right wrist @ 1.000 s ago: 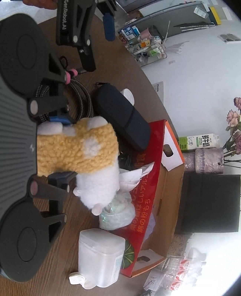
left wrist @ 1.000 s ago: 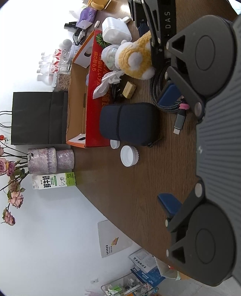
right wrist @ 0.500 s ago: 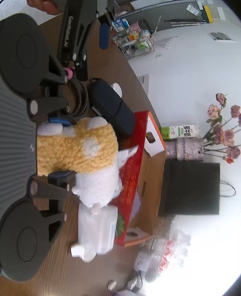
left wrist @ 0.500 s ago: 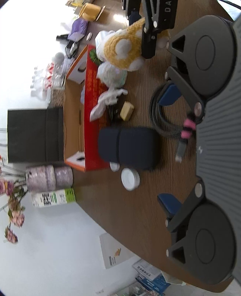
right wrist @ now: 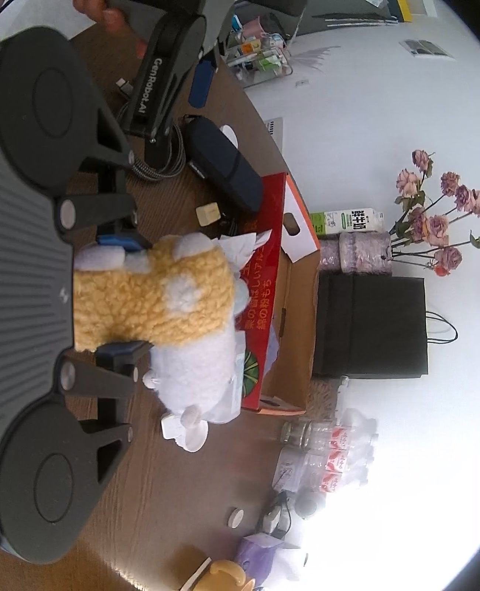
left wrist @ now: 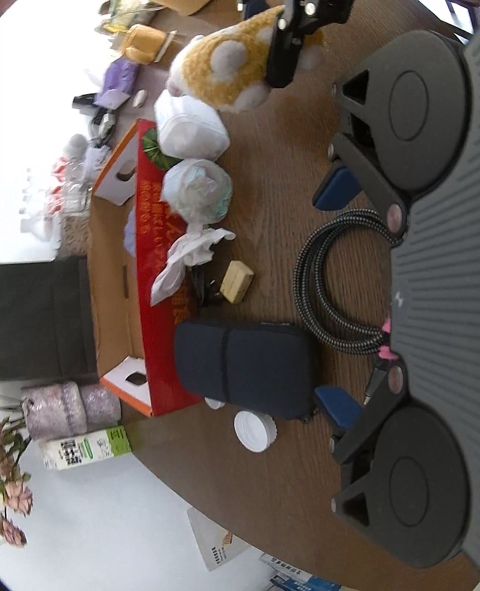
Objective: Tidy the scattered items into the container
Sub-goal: 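Grasp the plush toy with the right tool while the left tool grasps the braided cable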
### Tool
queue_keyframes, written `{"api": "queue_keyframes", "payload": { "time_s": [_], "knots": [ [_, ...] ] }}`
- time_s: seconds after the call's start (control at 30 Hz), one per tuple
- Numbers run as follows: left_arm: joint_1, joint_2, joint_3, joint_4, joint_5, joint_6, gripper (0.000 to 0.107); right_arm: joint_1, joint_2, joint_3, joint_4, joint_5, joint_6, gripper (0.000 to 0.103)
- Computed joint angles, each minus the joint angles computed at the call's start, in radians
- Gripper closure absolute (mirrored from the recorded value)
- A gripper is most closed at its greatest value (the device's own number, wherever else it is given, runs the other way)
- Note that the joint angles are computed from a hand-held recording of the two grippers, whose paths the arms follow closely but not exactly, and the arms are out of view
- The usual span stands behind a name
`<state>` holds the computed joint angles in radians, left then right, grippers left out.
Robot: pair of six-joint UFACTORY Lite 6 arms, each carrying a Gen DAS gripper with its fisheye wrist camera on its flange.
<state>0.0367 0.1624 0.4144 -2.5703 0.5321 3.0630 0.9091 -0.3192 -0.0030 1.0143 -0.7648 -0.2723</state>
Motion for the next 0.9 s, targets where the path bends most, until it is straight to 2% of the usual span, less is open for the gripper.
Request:
{"api": "queue_keyframes", "payload": {
  "time_s": [0.13,0.4,0.57,0.63,0.73,0.9],
  "knots": [
    [-0.038,0.03,0.024,-0.06,-0.05,0.062,0.004,-0.045,0.02,-0.004,-0.08,-0.002,0.057,0.058],
    [-0.05,0.102,0.098,-0.002,-0.12,-0.016,0.004,-0.068,0.091,0.003,-0.172,-0.025,0.152,0.058],
    [-0.014,0.137,0.117,0.094,-0.089,-0.135,0.004,-0.067,0.13,0.012,-0.186,-0.04,0.175,0.058],
    [-0.015,0.138,0.101,0.047,-0.062,-0.102,0.005,-0.067,0.143,0.017,-0.195,-0.042,0.184,0.058],
    [-0.017,0.113,0.071,0.021,-0.037,-0.087,0.015,-0.055,0.159,0.026,-0.186,-0.048,0.186,0.058],
    [-0.021,0.106,0.048,-0.017,-0.01,-0.064,0.016,-0.024,0.168,0.038,-0.157,-0.052,0.176,0.058]
  ]
}}
